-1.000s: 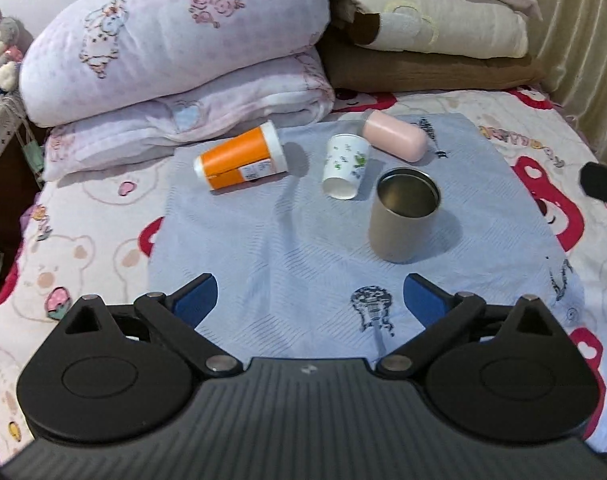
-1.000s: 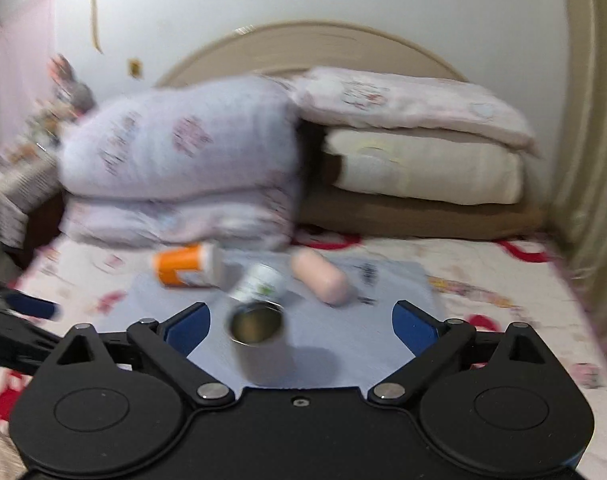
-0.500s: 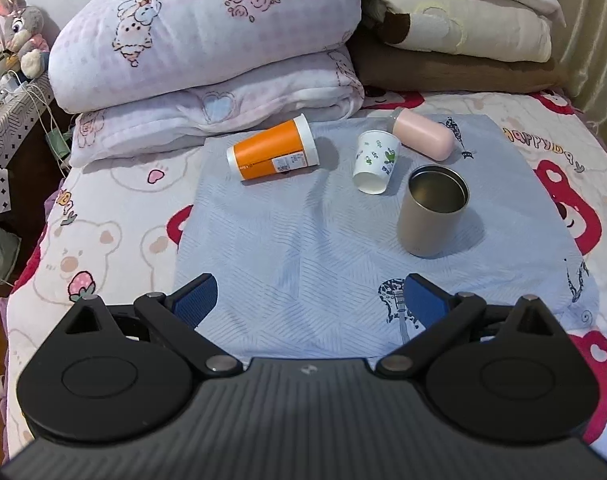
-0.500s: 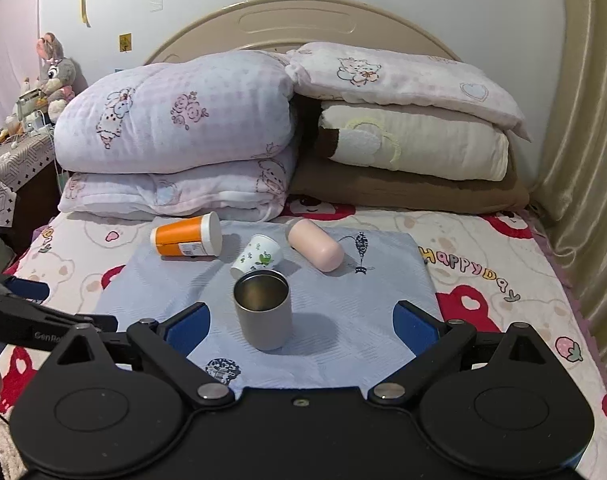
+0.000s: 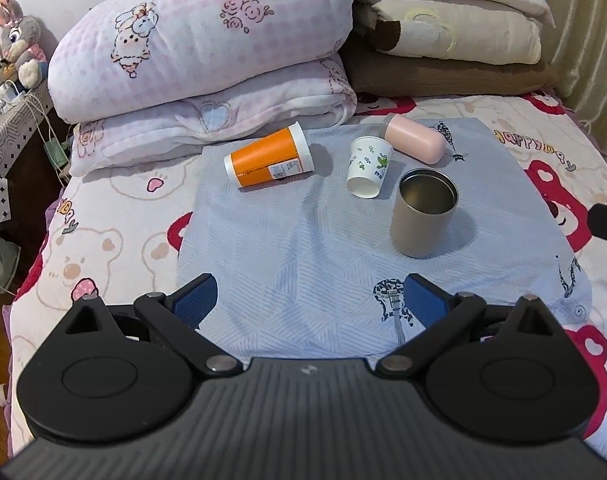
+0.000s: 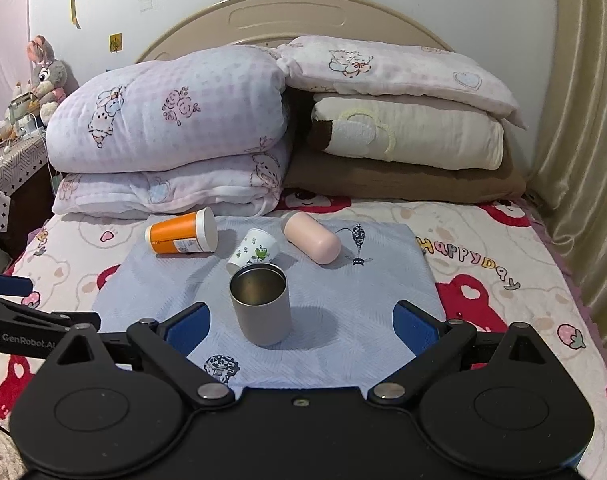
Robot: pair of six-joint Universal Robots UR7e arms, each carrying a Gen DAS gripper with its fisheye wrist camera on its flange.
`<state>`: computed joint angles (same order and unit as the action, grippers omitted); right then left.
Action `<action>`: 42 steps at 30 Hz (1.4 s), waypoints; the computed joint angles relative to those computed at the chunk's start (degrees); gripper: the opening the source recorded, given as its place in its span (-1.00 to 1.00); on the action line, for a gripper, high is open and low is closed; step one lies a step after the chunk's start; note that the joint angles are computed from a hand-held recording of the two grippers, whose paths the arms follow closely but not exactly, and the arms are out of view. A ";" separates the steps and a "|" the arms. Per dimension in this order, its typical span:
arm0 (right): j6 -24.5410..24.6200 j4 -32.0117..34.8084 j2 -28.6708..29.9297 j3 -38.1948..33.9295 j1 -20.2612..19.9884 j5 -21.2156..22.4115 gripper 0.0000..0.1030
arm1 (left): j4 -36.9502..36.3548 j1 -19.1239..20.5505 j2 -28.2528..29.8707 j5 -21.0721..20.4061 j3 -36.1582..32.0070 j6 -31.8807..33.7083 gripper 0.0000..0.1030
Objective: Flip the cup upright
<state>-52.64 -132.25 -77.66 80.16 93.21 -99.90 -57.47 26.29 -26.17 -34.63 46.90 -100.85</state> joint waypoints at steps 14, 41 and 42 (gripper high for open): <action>4.25 6.07 1.56 -2.82 0.08 -3.07 0.94 | 3.54 -0.13 -1.37 -0.13 1.07 -4.98 0.96; 2.51 3.95 0.95 -1.51 0.45 -4.06 0.94 | 9.89 -1.35 -0.09 -0.18 -2.06 -7.85 0.96; 2.53 3.84 0.91 -1.43 0.44 -4.05 0.94 | 10.20 -1.32 0.04 -0.28 -2.30 -7.97 0.96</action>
<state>-50.10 -128.41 -76.75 78.73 93.64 -103.95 -47.27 24.97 -26.13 -34.91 44.60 -108.82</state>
